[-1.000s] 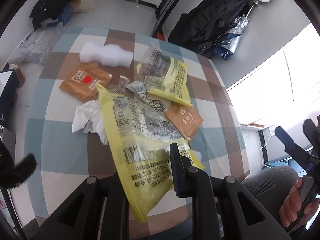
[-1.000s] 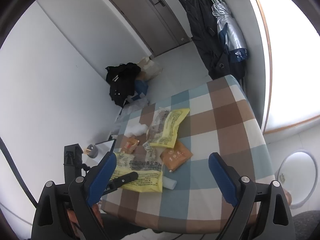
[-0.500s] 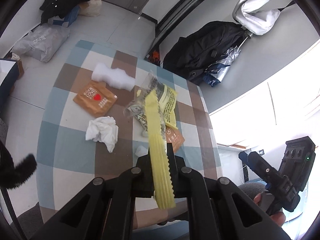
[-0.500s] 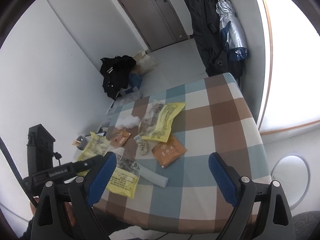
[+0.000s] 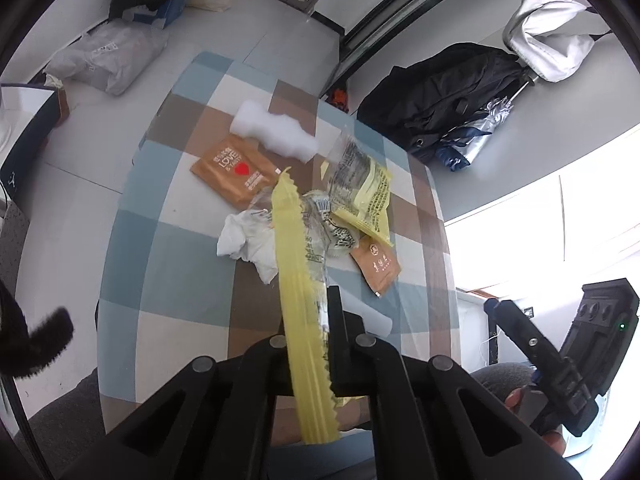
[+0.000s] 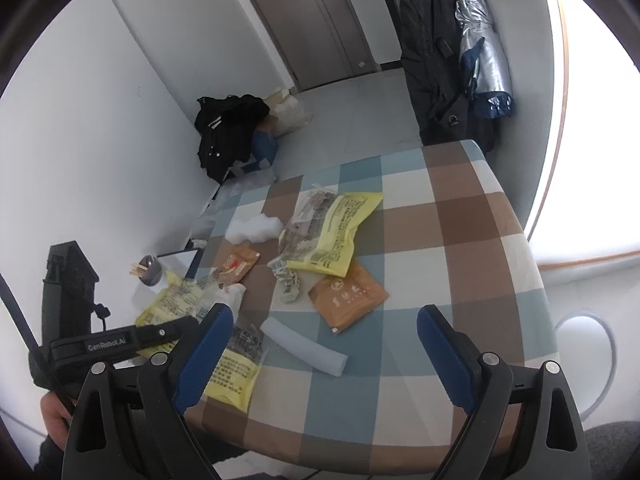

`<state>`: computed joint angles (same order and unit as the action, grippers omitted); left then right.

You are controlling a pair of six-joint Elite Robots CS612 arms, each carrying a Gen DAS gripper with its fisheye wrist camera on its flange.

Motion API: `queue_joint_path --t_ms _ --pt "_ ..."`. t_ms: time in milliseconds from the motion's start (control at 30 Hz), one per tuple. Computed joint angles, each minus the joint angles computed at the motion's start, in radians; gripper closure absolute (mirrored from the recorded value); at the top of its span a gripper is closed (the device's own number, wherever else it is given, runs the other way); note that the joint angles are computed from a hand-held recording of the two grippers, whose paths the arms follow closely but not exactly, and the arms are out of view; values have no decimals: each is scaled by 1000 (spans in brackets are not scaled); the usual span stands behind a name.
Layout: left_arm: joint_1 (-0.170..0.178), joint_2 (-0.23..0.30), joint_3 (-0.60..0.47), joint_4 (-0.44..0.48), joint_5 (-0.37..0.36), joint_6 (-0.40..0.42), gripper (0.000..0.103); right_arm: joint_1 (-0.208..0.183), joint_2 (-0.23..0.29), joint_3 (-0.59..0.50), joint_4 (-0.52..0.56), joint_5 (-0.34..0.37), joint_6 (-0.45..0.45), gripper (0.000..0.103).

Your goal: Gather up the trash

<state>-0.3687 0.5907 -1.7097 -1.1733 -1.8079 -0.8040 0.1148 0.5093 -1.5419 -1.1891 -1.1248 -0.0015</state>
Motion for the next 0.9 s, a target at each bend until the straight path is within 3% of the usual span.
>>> queue_joint_path --t_ms 267,467,667,800,900 --pt "2 -3 -13 7 -3 21 103 18 -1 9 0 -35 -49 9" --pt "-4 -7 -43 -12 21 65 103 17 -6 17 14 -22 -55 9" --pt "-4 -9 -51 -37 47 83 103 21 -21 41 38 -41 -135 10" --pt "-1 -7 -55 -57 89 53 103 26 -41 97 59 -22 -130 13" --pt "6 -4 -53 -71 89 26 103 34 -53 146 67 5 -119 22"
